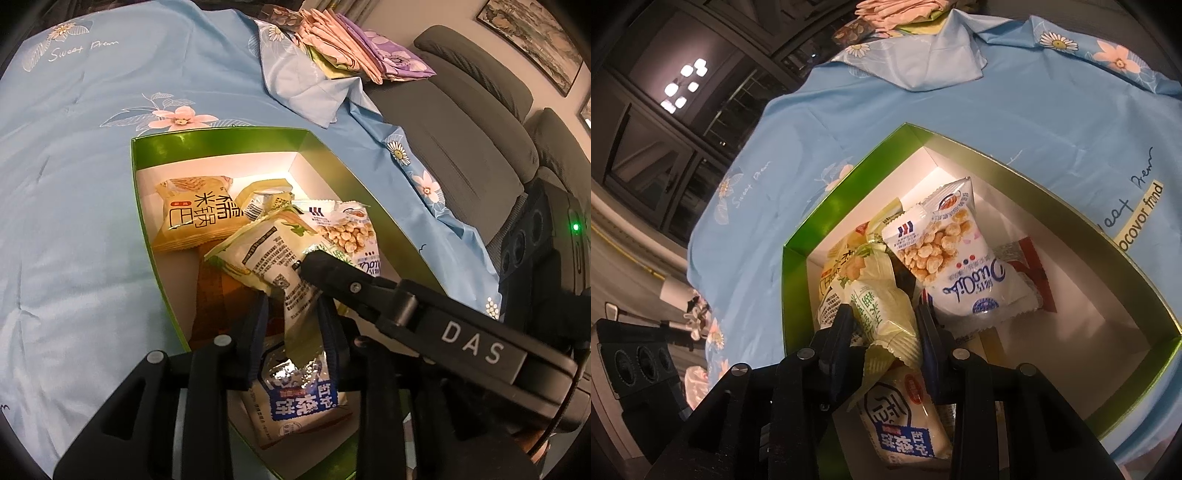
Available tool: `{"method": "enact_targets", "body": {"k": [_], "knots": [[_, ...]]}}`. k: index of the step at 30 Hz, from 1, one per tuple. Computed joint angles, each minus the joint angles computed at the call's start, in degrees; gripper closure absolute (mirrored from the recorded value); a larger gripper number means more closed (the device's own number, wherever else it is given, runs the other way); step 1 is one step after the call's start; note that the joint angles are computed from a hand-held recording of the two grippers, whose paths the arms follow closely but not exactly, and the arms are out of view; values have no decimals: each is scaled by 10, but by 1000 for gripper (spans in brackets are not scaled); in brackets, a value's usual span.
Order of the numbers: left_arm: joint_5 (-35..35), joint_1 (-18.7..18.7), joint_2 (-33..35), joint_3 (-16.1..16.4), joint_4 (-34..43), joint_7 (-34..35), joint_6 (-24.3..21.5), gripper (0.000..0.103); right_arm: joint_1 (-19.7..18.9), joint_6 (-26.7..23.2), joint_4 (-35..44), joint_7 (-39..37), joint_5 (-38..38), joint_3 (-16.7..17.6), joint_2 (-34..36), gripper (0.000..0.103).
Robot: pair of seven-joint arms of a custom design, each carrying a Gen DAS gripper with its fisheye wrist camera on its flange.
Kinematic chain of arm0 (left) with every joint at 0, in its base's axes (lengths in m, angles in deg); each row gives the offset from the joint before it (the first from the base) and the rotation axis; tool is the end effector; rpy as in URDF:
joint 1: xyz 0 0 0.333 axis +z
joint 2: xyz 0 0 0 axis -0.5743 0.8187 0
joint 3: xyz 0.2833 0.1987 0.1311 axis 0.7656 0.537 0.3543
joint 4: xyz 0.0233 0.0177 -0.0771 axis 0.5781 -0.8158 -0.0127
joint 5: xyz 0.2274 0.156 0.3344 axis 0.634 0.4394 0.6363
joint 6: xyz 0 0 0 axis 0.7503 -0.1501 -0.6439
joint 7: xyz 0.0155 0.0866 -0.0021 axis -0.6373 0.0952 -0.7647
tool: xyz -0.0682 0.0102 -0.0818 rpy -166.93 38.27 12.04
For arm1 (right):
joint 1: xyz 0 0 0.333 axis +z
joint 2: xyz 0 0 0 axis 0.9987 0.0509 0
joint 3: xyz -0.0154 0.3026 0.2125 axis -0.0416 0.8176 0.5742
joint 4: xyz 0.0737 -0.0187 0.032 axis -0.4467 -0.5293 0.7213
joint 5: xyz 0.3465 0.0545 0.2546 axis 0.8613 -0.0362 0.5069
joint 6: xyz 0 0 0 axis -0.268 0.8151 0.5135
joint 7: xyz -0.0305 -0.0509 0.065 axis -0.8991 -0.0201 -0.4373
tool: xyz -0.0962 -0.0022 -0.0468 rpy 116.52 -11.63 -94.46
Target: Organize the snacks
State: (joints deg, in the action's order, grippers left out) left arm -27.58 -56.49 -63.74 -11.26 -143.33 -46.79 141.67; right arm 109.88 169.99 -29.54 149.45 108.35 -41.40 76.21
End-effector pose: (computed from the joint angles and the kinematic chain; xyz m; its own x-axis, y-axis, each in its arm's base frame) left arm 0.5157 -0.3598 0.4605 -0.0269 -0.9140 0.4048 -0.7887 -0.2294 -0.5704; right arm 0.5738 0.4541 0.4524 0.1821 -0.7905 -0.5848 -0.8520 0.1700 -0.4951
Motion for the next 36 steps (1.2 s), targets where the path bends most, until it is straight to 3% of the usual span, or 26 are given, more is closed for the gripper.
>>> {"method": "enact_targets", "body": {"k": [5,9,13,16,18,26,28,36], "knots": [[-15,2,-3,-4,-2,19,2,69,52,-5,-6,55,-42,-64,-11,64],[94,-15,-12,16,6,-69,-29,50,91,-4,-12,114,-97,-114,-19,54],[154,-1,-23,5,5,-119,-45,46,123,6,-20,167,-157,-154,-28,47],[225,6,-37,-6,9,-172,-82,38,147,13,-25,205,-201,-183,-34,40],[250,14,-44,-17,10,-189,-102,32,181,19,-30,246,-244,-224,-40,34],[307,36,-77,-48,-1,-249,-154,5,367,21,-40,456,-457,-448,-56,22],[320,40,-86,-55,-4,-266,-172,1,385,16,-39,490,-495,-470,-59,21],[323,51,-110,-73,-16,-285,-202,1,367,8,-31,554,-583,-454,-66,17]]}}
